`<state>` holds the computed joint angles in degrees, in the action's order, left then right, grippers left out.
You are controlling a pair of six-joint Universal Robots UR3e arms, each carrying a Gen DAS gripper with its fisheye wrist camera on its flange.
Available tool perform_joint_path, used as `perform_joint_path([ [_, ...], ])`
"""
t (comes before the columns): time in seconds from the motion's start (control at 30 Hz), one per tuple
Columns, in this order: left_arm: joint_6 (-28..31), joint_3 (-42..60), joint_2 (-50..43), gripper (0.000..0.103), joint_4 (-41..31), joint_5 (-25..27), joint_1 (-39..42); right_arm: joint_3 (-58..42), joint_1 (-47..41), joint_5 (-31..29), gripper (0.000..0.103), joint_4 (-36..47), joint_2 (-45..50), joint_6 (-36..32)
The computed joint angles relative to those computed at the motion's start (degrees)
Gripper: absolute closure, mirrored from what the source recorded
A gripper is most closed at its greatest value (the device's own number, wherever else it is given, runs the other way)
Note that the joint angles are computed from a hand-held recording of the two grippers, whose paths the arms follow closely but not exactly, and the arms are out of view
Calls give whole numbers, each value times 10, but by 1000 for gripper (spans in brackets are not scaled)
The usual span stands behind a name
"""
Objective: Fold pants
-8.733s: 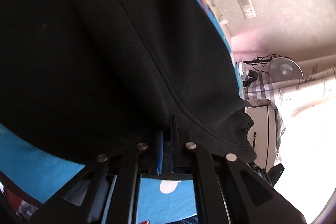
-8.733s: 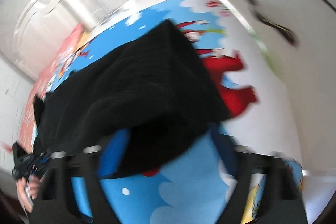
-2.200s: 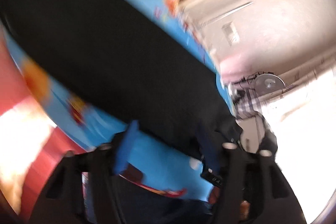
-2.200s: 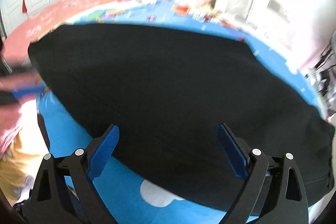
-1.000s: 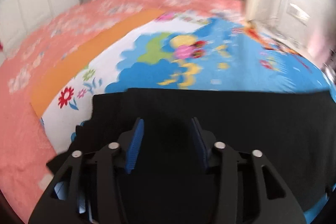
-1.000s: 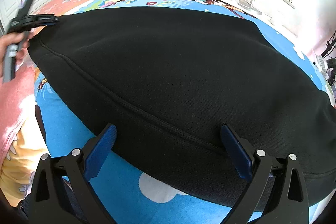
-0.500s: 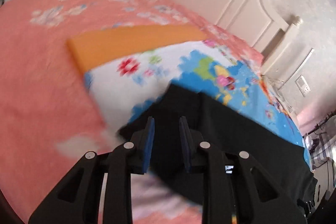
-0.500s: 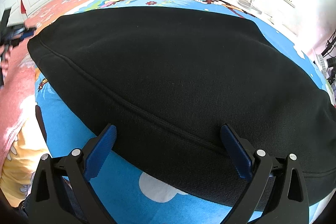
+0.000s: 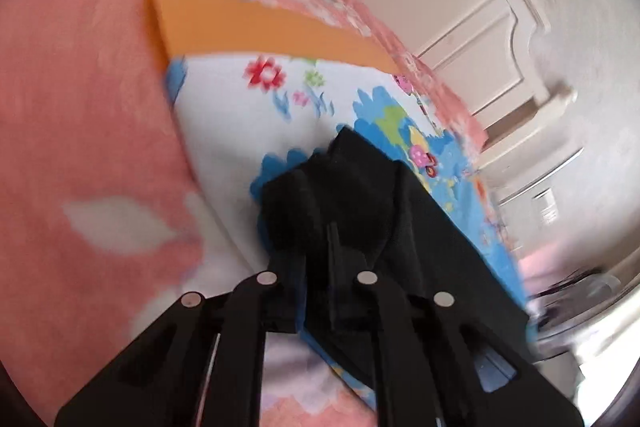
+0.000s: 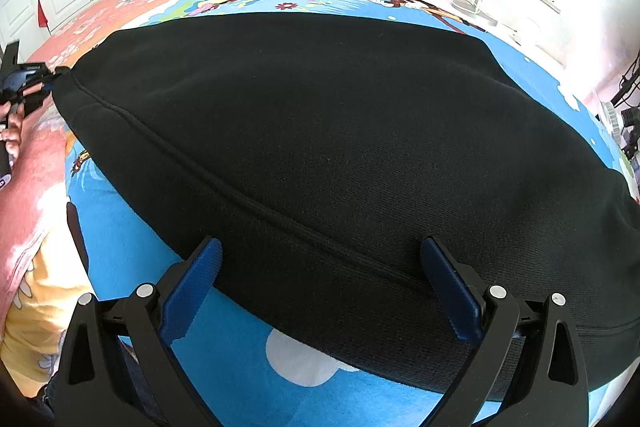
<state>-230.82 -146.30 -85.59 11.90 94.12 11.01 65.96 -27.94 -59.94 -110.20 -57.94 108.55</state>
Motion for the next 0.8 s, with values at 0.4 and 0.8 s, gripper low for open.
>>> perform_joint_path([
  [0.4,9,353,-146,85,-319,373,-249,-3,-1,1,7,4,1,-2],
  [0.8,58,482,-234,80,-349,298,-190,-4,0,-1,6,6,1,2],
])
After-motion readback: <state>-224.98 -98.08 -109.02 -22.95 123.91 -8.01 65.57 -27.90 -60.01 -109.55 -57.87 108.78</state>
